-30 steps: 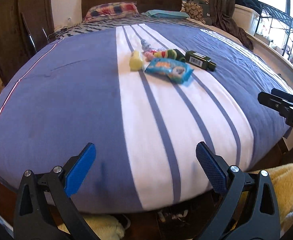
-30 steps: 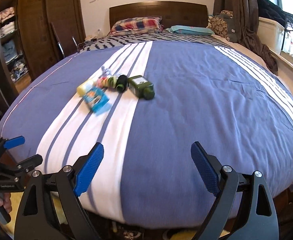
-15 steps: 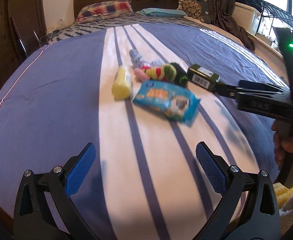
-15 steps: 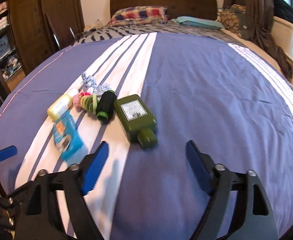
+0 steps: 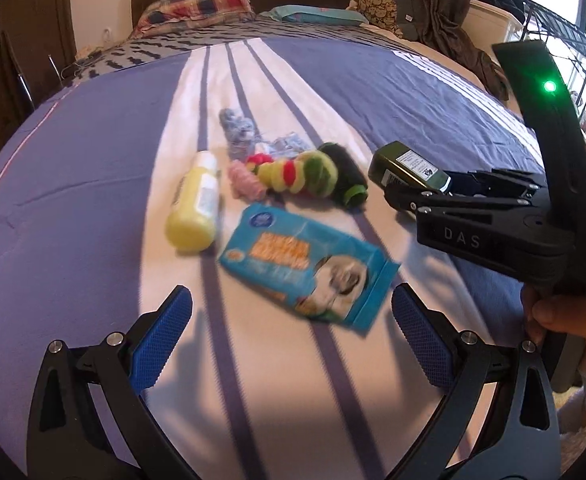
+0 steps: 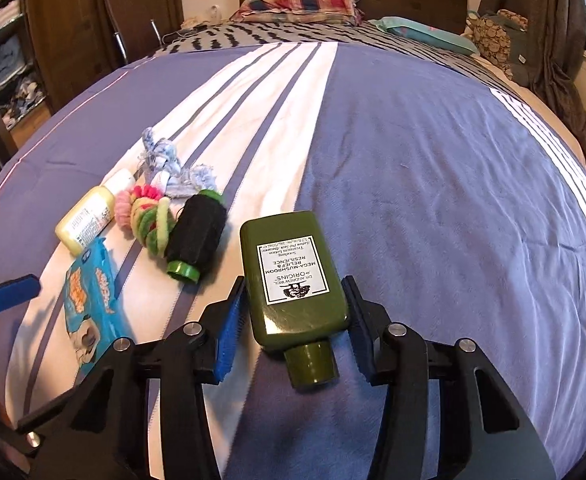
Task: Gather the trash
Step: 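Grasp the green bottle with the right tool and lift it, then grasp the blue wet-wipes pack with the left tool while the right tool holds the green bottle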
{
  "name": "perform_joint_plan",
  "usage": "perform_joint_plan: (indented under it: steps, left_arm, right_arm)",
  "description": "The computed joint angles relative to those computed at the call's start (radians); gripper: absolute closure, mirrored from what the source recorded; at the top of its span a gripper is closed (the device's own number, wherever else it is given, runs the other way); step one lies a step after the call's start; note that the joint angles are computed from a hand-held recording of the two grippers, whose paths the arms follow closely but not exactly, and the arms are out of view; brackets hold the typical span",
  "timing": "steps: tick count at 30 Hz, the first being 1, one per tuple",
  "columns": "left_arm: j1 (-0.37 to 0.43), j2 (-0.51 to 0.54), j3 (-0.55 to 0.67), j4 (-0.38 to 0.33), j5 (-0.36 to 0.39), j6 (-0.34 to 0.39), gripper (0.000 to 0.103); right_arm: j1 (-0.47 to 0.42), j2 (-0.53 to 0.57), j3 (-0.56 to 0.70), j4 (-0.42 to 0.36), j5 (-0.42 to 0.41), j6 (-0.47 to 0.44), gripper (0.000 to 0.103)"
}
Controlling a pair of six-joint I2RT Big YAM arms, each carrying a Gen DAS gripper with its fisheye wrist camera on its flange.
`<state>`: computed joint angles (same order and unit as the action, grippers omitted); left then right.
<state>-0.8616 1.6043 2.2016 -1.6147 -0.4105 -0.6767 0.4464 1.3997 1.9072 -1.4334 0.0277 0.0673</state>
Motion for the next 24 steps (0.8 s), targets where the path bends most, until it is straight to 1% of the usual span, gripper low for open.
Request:
perform_joint_plan:
  steps: [3,8,13,19,21,24]
  left_arm:
    - [0.008,0.022,0.031,0.003,0.005,0.009,0.008]
    - [0.036,0.078,0.094,-0.022,0.025,0.005,0.008]
    - [0.047,0.096,0.106,-0.020,0.024,0.006,0.007]
    - [0.053,0.099,0.095,-0.029,0.018,0.024,0.016]
    - [0.063,0.103,0.093,-0.030,0.036,0.022,0.018]
    - [0.058,0.110,0.106,-0.041,0.020,0.021,0.021]
  right_arm:
    - [-0.024,-0.010,-0.005,0.001,0.000,0.003,0.055]
    - [-0.076,-0.040,-0.029,0.007,-0.022,-0.004,0.055]
    - [-0.105,-0.070,-0.064,0.019,-0.056,-0.018,0.055]
    - [-0.118,-0.102,-0.093,0.034,-0.076,-0.012,0.055]
    - [-0.117,-0.113,-0.103,0.035,-0.081,-0.007,0.055]
    - [-0.116,-0.130,-0.120,0.037,-0.077,-0.001,0.055]
